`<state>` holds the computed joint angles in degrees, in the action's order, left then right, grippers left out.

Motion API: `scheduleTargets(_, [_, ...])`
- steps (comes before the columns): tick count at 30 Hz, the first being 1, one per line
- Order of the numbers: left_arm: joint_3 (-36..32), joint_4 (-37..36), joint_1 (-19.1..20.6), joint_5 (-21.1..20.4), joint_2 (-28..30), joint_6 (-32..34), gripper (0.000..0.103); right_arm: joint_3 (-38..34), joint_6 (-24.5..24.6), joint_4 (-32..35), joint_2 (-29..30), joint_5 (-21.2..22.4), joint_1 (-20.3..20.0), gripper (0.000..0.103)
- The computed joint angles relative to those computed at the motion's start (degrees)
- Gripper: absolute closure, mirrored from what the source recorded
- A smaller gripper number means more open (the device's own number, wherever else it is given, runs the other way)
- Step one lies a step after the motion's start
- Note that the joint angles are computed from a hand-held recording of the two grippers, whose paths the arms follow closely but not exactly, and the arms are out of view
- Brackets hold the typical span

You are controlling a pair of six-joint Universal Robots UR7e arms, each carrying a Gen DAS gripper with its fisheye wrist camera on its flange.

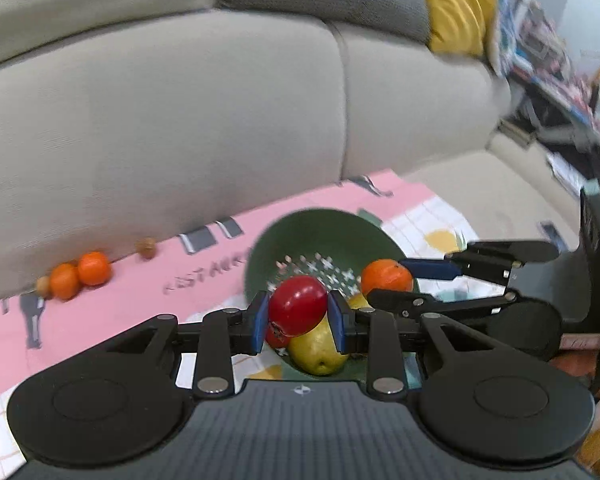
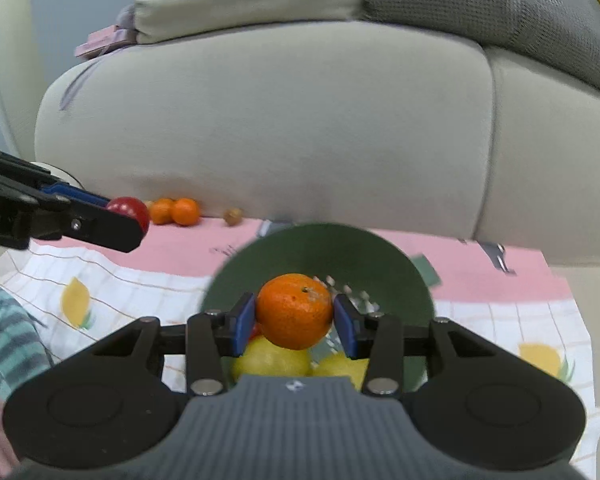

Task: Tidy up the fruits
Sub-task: 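Carry the tomato and mandarin over the green colander with both tools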

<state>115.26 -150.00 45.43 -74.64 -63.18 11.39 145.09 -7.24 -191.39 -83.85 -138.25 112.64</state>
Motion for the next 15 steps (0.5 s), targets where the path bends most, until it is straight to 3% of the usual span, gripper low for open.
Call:
scheduleTargets(7, [-3.3,3.9,-0.4,1.0,6.0,2.4,0.068,2.7,-4.6,-0.7,-3.2,4.0,-5.5,0.063])
scheduleTargets(11, [-5.8,6.3,-0.8,4.8,9.6,5.6,0.068,1.9,-9.3,-0.9,-2.3,7.1,-9.4,0.063])
scheduleTargets(15, [-8.3,10.0,-0.5,7.1,12.2,8.4,0.068,-0.2,-14.0,0.3,0.3,7.4,-12.3,0.063])
